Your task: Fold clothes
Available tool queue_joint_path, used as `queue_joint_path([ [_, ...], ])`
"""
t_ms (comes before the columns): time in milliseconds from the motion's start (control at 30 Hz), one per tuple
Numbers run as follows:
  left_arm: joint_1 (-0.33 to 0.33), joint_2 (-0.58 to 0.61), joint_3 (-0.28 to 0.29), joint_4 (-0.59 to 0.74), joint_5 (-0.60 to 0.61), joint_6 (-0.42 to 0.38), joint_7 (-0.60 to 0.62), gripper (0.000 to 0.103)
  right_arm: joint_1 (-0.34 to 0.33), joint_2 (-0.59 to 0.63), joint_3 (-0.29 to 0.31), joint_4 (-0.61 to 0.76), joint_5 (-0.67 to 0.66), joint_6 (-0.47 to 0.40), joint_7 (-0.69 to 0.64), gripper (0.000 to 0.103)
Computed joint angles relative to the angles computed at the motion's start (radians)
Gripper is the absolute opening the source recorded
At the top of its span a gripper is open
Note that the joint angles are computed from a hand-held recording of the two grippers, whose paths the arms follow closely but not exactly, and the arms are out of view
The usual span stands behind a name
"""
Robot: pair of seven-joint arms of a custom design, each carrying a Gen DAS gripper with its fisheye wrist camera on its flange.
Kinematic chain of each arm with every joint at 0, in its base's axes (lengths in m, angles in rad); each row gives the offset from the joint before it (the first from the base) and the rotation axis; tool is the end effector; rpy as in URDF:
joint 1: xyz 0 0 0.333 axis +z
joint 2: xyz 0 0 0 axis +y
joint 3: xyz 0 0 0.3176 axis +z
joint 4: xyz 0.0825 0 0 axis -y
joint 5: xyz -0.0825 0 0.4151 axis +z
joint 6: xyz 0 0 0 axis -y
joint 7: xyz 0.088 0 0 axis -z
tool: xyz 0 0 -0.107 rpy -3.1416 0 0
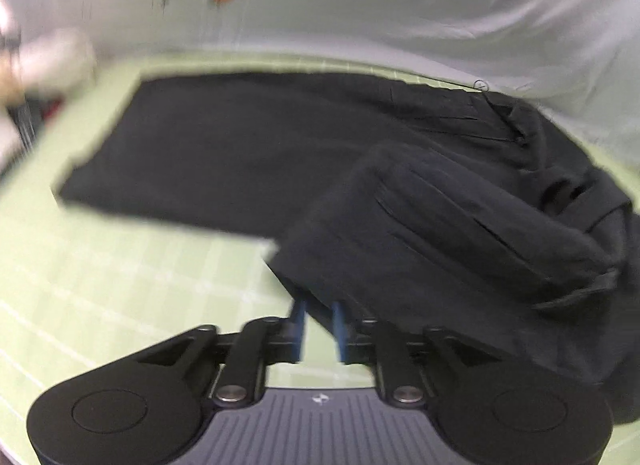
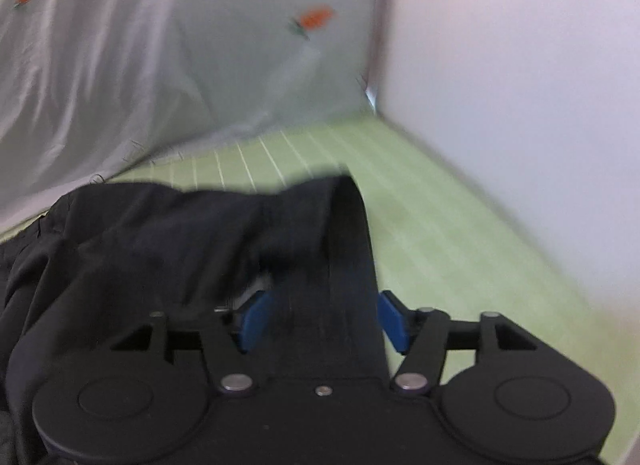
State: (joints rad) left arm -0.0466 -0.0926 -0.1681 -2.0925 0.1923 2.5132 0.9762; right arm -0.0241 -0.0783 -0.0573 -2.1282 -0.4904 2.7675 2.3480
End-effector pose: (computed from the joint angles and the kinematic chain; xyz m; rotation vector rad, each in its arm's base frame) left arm 0.5795 -0.1303 0.5082 -2.1649 1.6811 -0.5773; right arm 0.5978 -0.0292 0.5107 -1.3274 2.1583 -0.7925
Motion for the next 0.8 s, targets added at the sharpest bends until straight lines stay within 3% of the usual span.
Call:
queue_joint_path([
  [100, -0.013, -0.001, 0.000, -0.004, -0.053, -0.023, 0.071, 0.045, 0.006, -0.067, 0.005, -0.084, 0.088, -0.053, 0.050, 0.067],
  [200, -0.021, 0.013, -0.002, 0.014, -0.073, -0.070, 0.111, 0.053, 0.000, -0.116, 0.024, -0.139, 0.062, -0.118, 0.107, 0.071],
  [333, -0.030, 0.049, -0.002, 0.048, -0.075, -0.115, 0.088, 0.063, 0.001, -0.128, 0.035, -0.161, 0.032, -0.120, 0.111, 0.079],
  [500, -0.035, 0.056, 0.007, 0.031, -0.103, -0.089, 0.078, 0.066, 0.003, -0.134, 0.036, -0.178, 0.014, -0.106, 0.116, 0.082],
  [800, -0.062, 0.086, -0.005, 0.048, -0.120, -0.059, 0.196, 0.071, 0.005, -0.123, 0.033, -0.183, 0.012, -0.083, 0.094, 0.088],
])
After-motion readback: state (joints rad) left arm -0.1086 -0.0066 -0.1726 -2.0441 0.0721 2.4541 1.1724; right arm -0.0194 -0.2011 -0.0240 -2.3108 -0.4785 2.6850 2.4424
